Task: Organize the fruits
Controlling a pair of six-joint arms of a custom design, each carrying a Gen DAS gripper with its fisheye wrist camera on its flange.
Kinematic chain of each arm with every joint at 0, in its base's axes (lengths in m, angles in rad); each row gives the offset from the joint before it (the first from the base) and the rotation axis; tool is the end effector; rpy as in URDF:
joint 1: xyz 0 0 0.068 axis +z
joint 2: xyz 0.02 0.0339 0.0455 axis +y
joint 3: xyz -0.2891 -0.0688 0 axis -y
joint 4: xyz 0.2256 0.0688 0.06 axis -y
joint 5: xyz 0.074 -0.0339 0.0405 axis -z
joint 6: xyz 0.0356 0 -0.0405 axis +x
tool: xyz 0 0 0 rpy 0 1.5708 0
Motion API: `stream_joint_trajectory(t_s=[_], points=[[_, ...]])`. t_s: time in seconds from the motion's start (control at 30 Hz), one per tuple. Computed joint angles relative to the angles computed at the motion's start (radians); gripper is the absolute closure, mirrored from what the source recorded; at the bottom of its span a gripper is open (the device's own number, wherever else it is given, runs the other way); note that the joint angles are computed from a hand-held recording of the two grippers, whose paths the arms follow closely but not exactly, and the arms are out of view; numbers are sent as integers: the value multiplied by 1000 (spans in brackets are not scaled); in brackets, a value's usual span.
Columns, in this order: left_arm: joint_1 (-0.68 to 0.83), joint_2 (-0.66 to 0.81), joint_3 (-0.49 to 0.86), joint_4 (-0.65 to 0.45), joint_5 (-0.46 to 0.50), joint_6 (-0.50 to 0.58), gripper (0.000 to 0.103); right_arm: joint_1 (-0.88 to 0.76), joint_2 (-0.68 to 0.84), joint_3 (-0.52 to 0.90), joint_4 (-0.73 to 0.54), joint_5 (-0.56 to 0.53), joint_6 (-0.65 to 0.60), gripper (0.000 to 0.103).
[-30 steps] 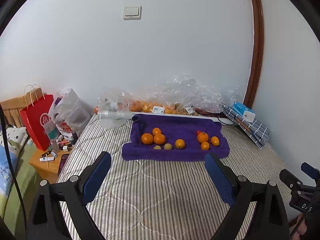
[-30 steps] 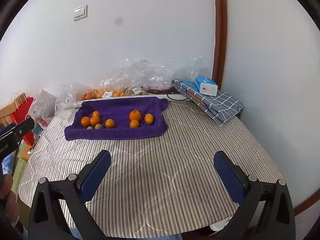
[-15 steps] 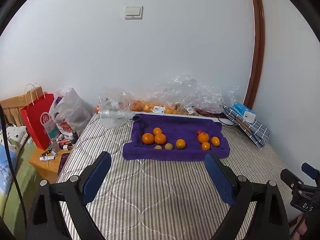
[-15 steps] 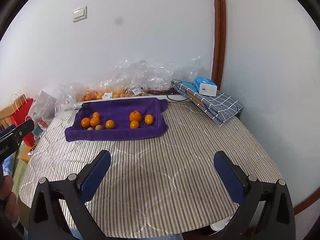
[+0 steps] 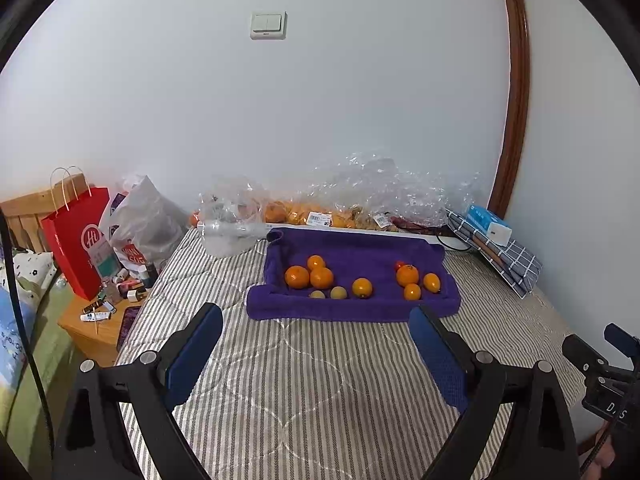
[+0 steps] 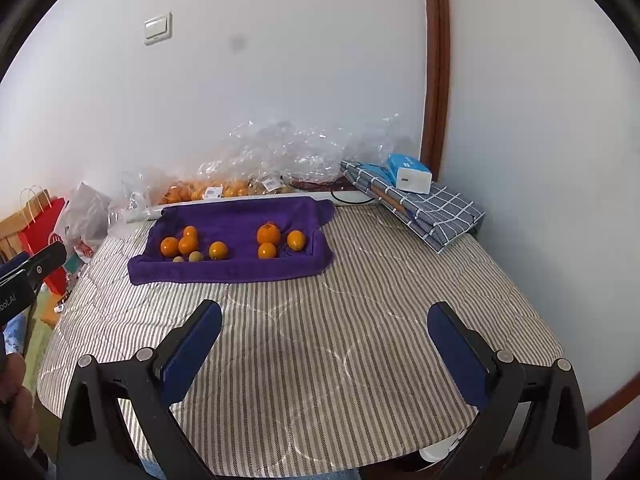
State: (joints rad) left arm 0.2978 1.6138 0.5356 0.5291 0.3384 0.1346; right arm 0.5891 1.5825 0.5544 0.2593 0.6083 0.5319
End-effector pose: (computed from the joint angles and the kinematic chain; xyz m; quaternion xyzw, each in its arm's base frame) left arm 0.2747 0.0720 0.1758 0.0120 0.8637 -0.0401 0.5022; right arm 0.2320 0.1306 0.1686 0.0917 0.8814 -0.0356 0.4620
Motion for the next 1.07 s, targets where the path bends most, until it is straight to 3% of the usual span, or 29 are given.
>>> stream_joint_trajectory(t_s=[1.07], points=[[0,-3,3,-4,-7,4,8,-19,0,-11,22,-21,-13,2]])
